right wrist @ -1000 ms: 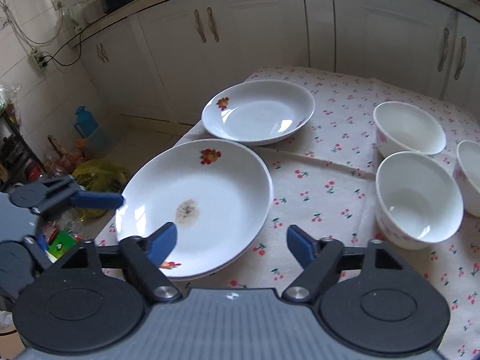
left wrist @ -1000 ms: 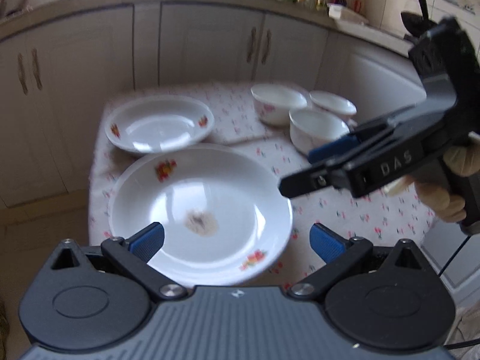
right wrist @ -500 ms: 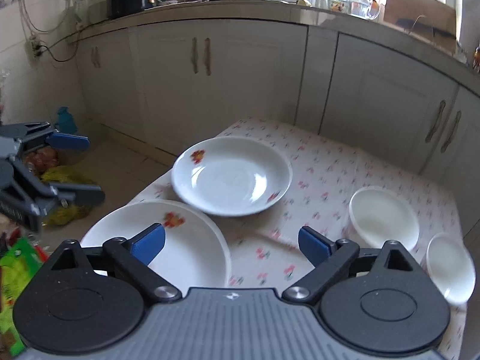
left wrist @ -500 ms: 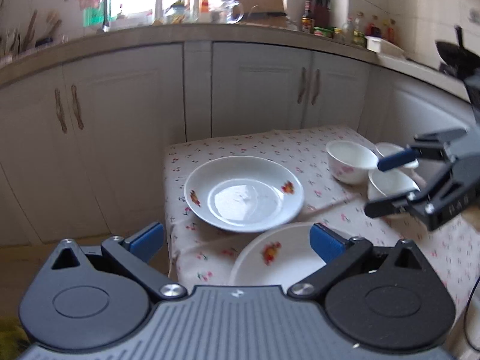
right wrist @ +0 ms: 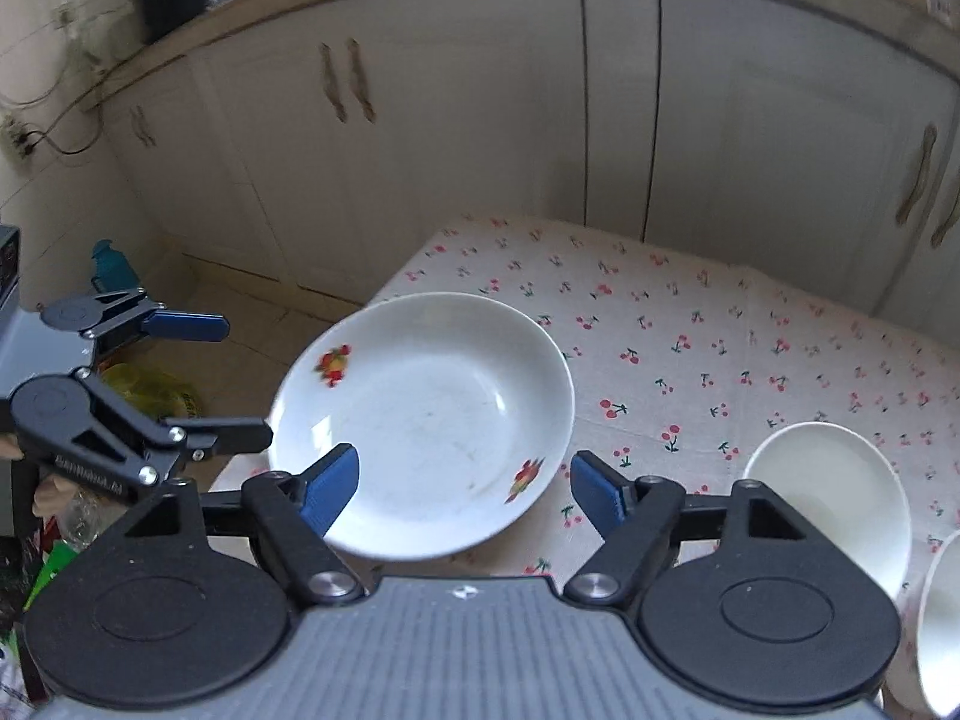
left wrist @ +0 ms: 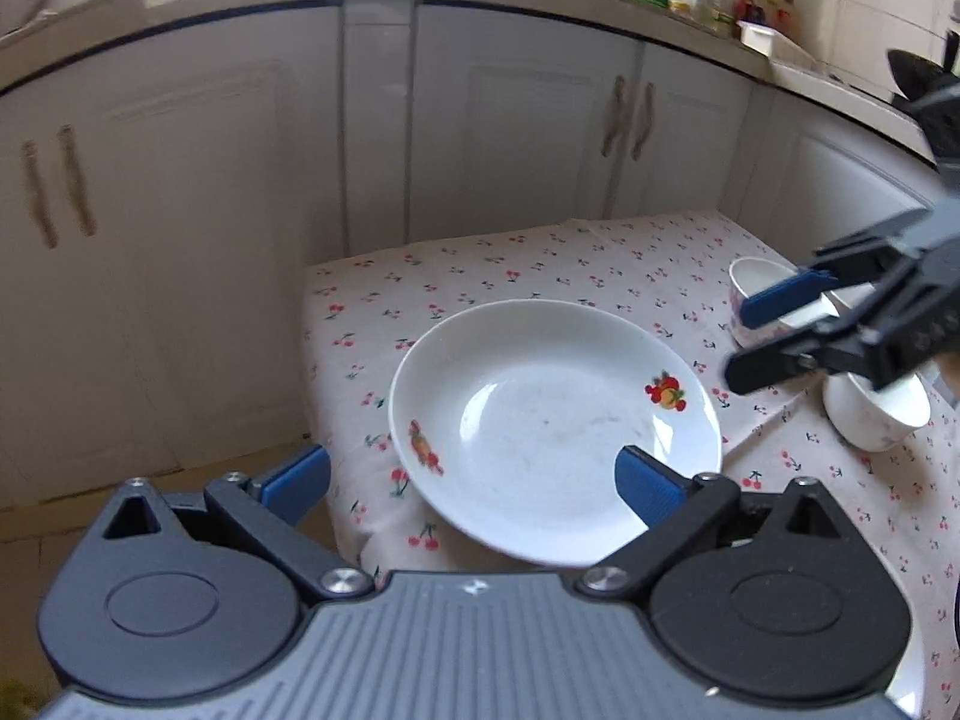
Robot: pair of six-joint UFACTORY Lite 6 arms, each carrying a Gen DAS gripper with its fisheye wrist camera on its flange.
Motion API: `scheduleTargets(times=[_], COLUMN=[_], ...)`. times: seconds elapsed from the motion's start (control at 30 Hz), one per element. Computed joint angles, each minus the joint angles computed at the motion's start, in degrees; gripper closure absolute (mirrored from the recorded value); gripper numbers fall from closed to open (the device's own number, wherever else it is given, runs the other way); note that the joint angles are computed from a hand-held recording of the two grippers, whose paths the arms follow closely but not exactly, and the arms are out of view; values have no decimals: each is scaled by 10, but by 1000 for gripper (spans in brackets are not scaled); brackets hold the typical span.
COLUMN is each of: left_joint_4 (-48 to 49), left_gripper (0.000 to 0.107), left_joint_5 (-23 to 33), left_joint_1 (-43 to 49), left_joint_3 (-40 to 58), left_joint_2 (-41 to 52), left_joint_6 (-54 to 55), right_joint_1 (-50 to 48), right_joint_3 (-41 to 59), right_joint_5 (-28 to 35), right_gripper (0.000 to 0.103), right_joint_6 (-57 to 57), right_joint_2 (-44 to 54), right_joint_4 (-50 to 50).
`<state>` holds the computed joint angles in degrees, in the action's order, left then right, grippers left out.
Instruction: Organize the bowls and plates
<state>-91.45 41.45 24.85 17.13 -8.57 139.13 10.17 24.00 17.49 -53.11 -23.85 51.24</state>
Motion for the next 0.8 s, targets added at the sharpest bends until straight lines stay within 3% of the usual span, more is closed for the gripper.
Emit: scheduleTargets(times=[0.27,0.43,0.67,0.8], left_joint_4=[11,44,120,187], left_gripper=[26,31,56,62], left_joint_5=[-45,-56,-112,-114], left_joint_1=[-77,-97,-141,-148], left_joint_3=[103,147,210,252], left_joint_2=[132,168,205,231], left_joint_6=[-73,-159,-316,-431], right_joint_1=[-32,-46,-49,-54], right_joint_3=[110,123,142,143], right_joint_5=[-1,5,7,3], right_gripper=[41,47,62,69], right_joint_6=[-127,-154,-86,-107], right_joint_2=[217,252,278,287], right_joint_4=[146,181,121,149])
